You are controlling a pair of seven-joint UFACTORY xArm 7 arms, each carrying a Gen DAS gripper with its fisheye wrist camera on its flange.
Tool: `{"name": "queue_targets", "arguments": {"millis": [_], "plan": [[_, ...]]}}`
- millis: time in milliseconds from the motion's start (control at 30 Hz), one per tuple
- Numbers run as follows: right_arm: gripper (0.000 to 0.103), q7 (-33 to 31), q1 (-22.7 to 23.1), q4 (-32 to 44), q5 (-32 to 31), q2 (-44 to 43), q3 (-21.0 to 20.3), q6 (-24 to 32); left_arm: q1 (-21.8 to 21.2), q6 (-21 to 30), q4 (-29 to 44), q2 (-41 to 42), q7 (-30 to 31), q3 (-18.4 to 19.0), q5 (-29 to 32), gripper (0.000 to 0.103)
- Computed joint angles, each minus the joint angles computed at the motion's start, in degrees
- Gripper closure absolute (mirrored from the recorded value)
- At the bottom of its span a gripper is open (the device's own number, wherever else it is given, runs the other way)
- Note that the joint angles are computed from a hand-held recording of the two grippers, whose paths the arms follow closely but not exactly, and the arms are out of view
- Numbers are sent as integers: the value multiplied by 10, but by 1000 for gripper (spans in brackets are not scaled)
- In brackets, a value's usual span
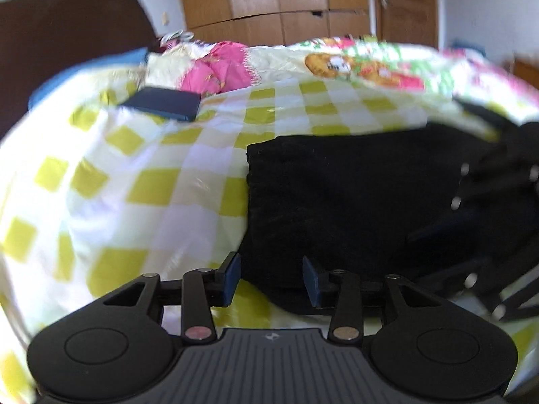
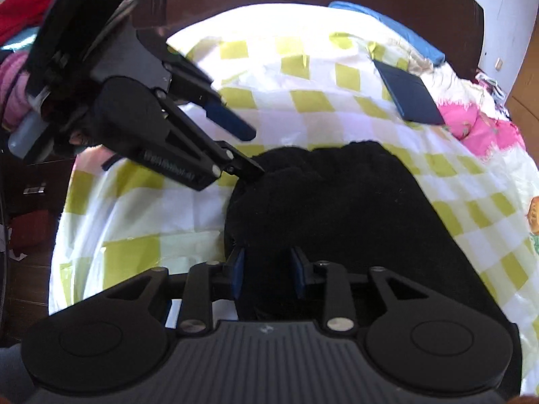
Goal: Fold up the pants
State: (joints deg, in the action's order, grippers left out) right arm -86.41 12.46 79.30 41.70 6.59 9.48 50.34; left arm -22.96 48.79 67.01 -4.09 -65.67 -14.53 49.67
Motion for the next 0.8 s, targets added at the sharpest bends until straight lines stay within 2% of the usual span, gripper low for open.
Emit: {"name": "queue_targets", "arguments": {"millis": [100,133,200,267,300,333,367,400,500,567,600,633,667,733,800], "plan": [[71,-23,-6,4,24,-8,0,26,-1,-12,-11,-16,52,2,-15,50],[63,-34,-6,2,30,-11,0,34,1,-21,-22,-30,53,2,-19,50],[57,-59,1,-18,42,-18,3,7,7,-29,-42,-56,56,-3,-37,50],[59,-47,18,-34,25,-16,8,-53,12,-14,-49,-64,70,-15,-43,50],[64,-18,45,-32,11,-10,-11,-77,12,-1,-45,-59,86,-22,-43,50],[80,26,47,-16,-9,2,-12,-77,12,14,-38,-50,104,-28,-40,50],[88,77,25,11,-30,16,7,-53,10,22,-31,-40,119,-31,-34,50],[95,112,24,37,-37,28,2,-23,8,24,-24,-30,126,-32,-21,50],[99,166,9,79,-40,41,3,24,1,13,4,4,137,-27,28,50],[99,184,0,100,-31,45,7,53,-9,22,25,27,138,-21,78,50],[99,183,-2,101,-26,43,9,53,-15,36,38,37,141,-16,90,54],[98,182,-4,99,-20,39,10,56,-19,47,46,44,141,-10,97,69],[98,181,-5,96,-17,37,11,60,-22,48,47,44,143,-3,97,73],[98,166,-1,70,-10,25,14,40,-22,28,32,30,125,8,97,73],[94,177,10,50,-28,27,15,35,-21,28,15,19,109,9,89,73]]}}
